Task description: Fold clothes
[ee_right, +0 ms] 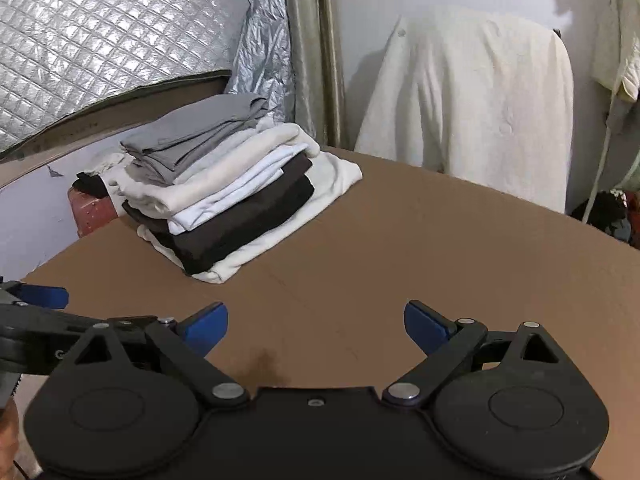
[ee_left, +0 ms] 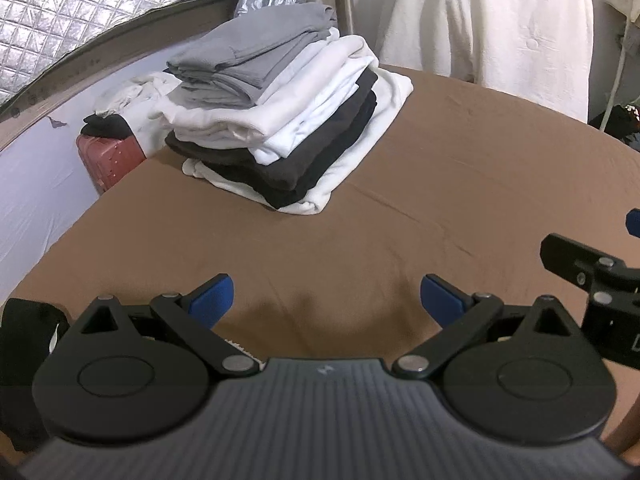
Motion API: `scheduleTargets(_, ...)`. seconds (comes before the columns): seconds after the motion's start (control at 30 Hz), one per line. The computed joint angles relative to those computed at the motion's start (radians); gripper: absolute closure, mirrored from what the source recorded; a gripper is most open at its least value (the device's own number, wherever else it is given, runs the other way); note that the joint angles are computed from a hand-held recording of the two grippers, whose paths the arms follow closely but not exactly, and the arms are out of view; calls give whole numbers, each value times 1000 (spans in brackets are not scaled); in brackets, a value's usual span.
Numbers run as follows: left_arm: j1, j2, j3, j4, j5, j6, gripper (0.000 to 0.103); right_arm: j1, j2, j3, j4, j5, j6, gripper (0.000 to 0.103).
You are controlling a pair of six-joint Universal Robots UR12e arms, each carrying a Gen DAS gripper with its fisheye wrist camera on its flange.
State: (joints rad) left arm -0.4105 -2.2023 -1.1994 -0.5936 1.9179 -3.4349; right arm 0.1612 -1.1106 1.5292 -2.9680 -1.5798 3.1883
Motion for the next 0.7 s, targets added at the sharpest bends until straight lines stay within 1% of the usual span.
scheduleTargets(0.1, 5, 3, -3, -2, -17, -5, 0, 3, 0, -1, 2, -4, -2, 6)
scheduleTargets(0.17, 10, 3, -3, -8, -31, -11, 0, 8, 2, -2, -2, -12, -26, 6)
scheduleTargets(0.23, 14, 3, -5, -11, -29, -21, 0, 15, 7, -2, -12, -42, -53, 6)
scheduleTargets(0.3, 16, 2, -5, -14, -17, -33, 0, 20, 10, -5, -7, -63, -60, 6)
scheduleTargets(0.37, 19, 3, -6, -17, -17, -44, 0, 17, 10, -5, -6, -53, -59, 6)
scheduleTargets(0.5, 22, 6, -15, 5, -17, -47, 0, 14, 12, -5, -17, -33, -52, 6)
scheduleTargets(0.7, 25, 5, -16, 9, -17, -45, 0, 20, 17, -7, -18, -43, -72, 6)
